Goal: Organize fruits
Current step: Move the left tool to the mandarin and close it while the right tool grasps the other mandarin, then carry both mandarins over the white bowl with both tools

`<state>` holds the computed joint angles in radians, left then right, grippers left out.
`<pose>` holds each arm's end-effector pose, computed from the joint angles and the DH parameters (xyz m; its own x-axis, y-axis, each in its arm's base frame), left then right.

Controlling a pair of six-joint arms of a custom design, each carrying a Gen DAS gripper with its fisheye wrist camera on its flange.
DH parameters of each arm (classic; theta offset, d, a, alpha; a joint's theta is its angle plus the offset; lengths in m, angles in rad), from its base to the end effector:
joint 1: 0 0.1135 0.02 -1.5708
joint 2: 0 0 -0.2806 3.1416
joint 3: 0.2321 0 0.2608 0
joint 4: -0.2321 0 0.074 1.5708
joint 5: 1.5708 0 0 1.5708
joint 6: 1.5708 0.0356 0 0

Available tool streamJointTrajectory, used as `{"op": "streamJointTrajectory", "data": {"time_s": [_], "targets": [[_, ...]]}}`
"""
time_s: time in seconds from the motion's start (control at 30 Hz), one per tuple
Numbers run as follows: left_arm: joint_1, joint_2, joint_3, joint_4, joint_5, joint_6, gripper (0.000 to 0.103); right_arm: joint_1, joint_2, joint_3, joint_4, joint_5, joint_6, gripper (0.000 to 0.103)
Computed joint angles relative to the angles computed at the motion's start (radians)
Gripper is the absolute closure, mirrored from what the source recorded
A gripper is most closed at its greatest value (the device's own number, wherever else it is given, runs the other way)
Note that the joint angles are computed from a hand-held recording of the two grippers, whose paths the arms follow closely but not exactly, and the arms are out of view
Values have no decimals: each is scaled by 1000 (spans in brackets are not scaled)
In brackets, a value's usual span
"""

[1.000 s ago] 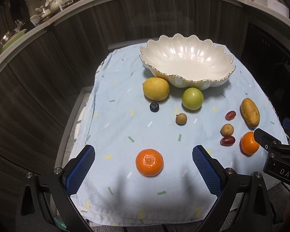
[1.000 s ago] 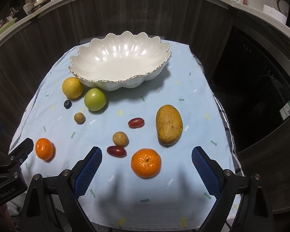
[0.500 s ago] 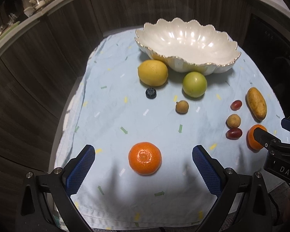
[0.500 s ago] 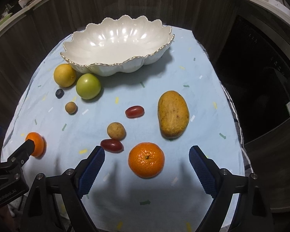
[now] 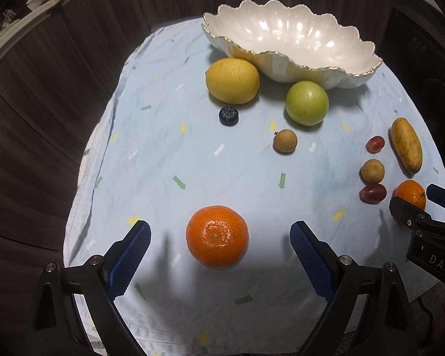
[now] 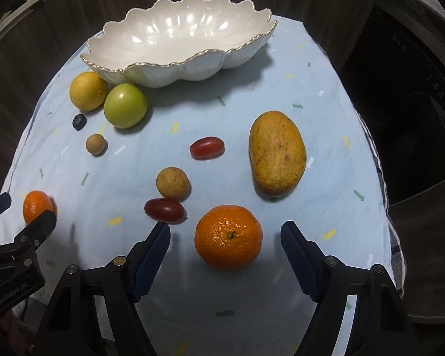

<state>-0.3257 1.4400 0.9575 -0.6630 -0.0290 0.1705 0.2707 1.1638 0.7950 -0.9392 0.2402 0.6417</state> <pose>0.2668 -0.0890 0.2273 -0.7982 0.4486 -0.4021 0.4505 0.8876 0.0960 0.1906 0.0441 0.2308 -0.8652 0.3632 -0.3456 0.3966 0.9175 -0.0285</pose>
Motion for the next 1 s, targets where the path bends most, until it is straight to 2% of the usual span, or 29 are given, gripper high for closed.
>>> {"op": "streamJointTrajectory", "data": {"time_s": [0.2, 0.27, 0.4, 0.6, 0.67, 0.83, 0.9, 0.93, 1.0], "targets": [[6, 30, 8, -5, 6, 0, 13, -25, 25, -14, 20, -36, -23, 40], [9, 39, 11, -9, 12, 2, 18, -25, 31, -15, 22, -36, -22, 40], [12, 51, 14, -13, 20, 3, 20, -25, 46, -14, 26, -37, -21, 42], [16, 72, 23, -18, 40, 5, 33, -31, 63, -18, 31, -38, -18, 45], [15, 80, 26, -22, 44, 4, 40, -35, 68, -18, 36, -38, -22, 45], [14, 80, 24, -17, 37, -3, 48, -32, 67, -19, 38, -36, -19, 46], [14, 74, 22, -14, 38, -4, 53, -32, 64, -20, 41, -36, -19, 53], [13, 71, 20, -13, 38, -3, 58, -34, 64, -20, 45, -39, -22, 55], [16, 69, 19, -14, 47, 0, 58, -37, 62, -23, 49, -42, -25, 55]]}}
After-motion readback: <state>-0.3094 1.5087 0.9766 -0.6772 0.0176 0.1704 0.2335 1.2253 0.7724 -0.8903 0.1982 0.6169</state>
